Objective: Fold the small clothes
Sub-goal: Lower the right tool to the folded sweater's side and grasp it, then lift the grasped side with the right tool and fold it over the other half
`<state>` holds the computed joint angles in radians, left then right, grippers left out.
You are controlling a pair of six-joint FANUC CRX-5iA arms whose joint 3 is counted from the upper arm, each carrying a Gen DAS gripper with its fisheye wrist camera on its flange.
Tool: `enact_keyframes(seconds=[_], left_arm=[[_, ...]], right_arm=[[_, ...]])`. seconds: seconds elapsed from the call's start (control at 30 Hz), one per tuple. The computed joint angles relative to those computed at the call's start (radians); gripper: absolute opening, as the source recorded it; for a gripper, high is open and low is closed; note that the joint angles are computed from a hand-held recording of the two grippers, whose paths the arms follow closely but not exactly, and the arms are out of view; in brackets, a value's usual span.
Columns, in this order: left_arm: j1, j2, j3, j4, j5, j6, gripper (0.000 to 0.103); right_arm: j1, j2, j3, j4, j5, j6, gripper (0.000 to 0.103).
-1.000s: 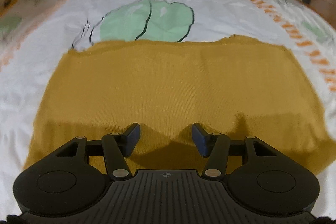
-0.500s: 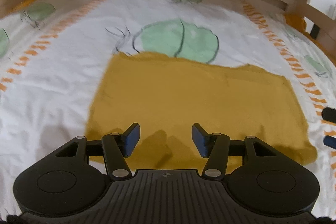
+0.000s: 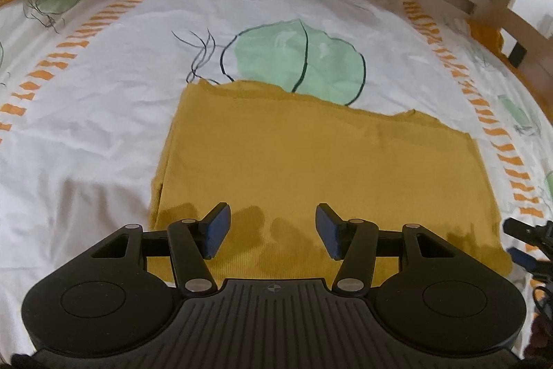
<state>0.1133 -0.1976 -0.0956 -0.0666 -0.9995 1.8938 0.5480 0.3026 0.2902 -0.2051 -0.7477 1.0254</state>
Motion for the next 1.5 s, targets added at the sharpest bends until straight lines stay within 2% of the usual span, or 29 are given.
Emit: enact_keyframes(seconds=[0.23,0.4,0.5,0.67,0.9,0.93,0.97,1.0,1.03,1.07,1.13,1.2,1.3,1.5], left_arm=[[0.034,-0.002,-0.005,0.048,-0.007,-0.037,0.053],[0.046,-0.003,-0.009,0.062,-0.008,-0.047,0.053],[0.056,0.000,-0.011,0.076,-0.014,-0.061,0.053],[0.064,0.005,-0.010,0.084,-0.014,-0.063,0.053],[0.082,0.002,-0.017,0.095,-0.010,-0.073,0.053],[0.085,0.002,-0.018,0.095,-0.011,-0.073,0.053],[0.088,0.002,-0.017,0.096,-0.012,-0.074,0.053],[0.092,0.001,-0.018,0.097,-0.012,-0.074,0.053],[0.095,0.000,-0.019,0.098,-0.011,-0.074,0.053],[0.097,-0.001,-0.020,0.099,-0.012,-0.074,0.053],[0.101,-0.002,-0.022,0.101,-0.012,-0.076,0.053],[0.106,-0.002,-0.022,0.105,-0.012,-0.082,0.053],[0.122,-0.005,-0.028,0.121,-0.011,-0.098,0.053],[0.181,-0.028,-0.052,0.172,-0.006,-0.136,0.053]], right_arm=[[-0.026,0.009,-0.002,-0.156,0.043,0.151,0.101],[-0.085,0.063,0.082,-0.328,0.011,0.277,0.103],[-0.113,0.117,0.161,-0.399,-0.036,0.330,0.103],[-0.136,0.219,0.325,-0.432,-0.168,0.393,0.103],[-0.165,0.300,0.453,-0.493,-0.266,0.420,0.102],[-0.165,0.307,0.468,-0.486,-0.284,0.427,0.099],[-0.161,0.312,0.479,-0.472,-0.299,0.434,0.089],[-0.158,0.317,0.487,-0.454,-0.307,0.436,0.068],[-0.154,0.317,0.489,-0.429,-0.312,0.425,0.057],[-0.153,0.317,0.487,-0.411,-0.314,0.405,0.036],[-0.174,0.318,0.482,-0.457,-0.322,0.388,0.032],[-0.168,0.306,0.460,-0.452,-0.300,0.388,0.028],[-0.126,0.294,0.453,-0.364,-0.280,0.360,0.026],[-0.049,0.298,0.512,-0.178,-0.319,0.266,0.025]])
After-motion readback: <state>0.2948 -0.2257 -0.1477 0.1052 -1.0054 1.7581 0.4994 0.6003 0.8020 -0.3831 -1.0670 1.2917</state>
